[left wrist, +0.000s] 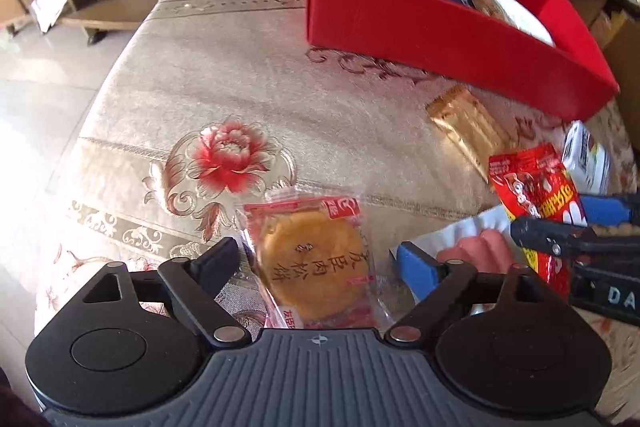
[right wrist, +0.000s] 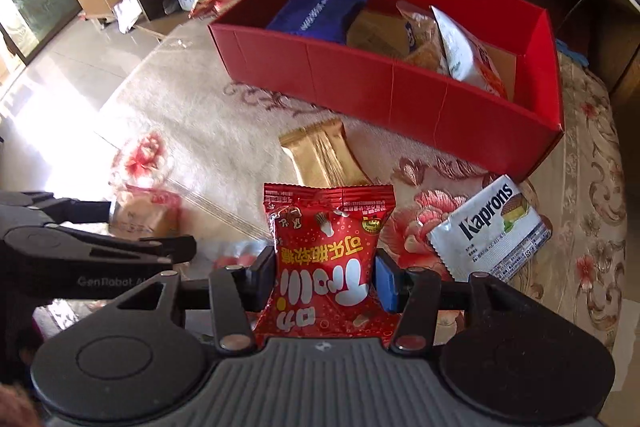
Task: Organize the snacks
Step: 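Grasp the round cake bun with the left tool while the right tool grasps the red candy bag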
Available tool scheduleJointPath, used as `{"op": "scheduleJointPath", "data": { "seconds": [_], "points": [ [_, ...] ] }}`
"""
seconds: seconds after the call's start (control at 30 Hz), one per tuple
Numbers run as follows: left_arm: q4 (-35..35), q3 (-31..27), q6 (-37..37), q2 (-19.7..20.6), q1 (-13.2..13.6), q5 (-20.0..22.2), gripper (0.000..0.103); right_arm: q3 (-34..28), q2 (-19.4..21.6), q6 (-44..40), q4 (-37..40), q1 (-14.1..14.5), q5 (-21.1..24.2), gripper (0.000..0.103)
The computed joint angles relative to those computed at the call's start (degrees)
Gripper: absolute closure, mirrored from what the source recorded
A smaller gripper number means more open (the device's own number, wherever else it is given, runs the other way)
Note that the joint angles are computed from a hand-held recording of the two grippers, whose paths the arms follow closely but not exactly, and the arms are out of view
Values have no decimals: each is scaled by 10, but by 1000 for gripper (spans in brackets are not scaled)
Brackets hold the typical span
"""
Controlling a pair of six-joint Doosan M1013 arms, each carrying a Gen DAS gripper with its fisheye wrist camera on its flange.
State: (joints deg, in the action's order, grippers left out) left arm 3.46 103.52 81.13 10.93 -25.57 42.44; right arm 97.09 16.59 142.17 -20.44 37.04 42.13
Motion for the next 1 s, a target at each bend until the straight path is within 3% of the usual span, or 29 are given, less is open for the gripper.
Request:
{"op": "scheduleJointPath", "data": {
  "seconds": [0.1,0.2,0.37,0.57,0.7,0.77,0.8,0.83,0.87,0.97,1.0],
  "points": [
    [7,2,-5,-1,-1,-2,15,1,2,-1,-1,-1,-2,55],
    [41,6,-22,-5,-7,-6,25,1,4,3,-2,-2,-3,54],
    [26,10,3,-8,-4,-14,31,-1,11,7,-10,0,3,49],
    [9,13,27,-8,0,-21,25,-1,11,7,9,-6,-5,44],
    [-8,11,46,-6,4,-19,21,17,2,32,13,-12,-41,43],
    [-17,11,64,-5,4,-19,12,28,-5,23,50,-22,-76,32],
    [-29,10,81,-2,4,-16,2,27,-5,33,44,-21,-71,32],
    [-24,9,83,1,2,-11,0,19,-1,39,27,-15,-49,38],
    [-1,12,71,0,-5,-14,0,10,5,47,-3,-6,-21,49],
    [15,14,49,-3,-7,-16,5,3,9,64,-34,6,10,52],
    [17,14,38,-5,-6,-17,11,3,8,70,-39,8,14,53]
  ]
}}
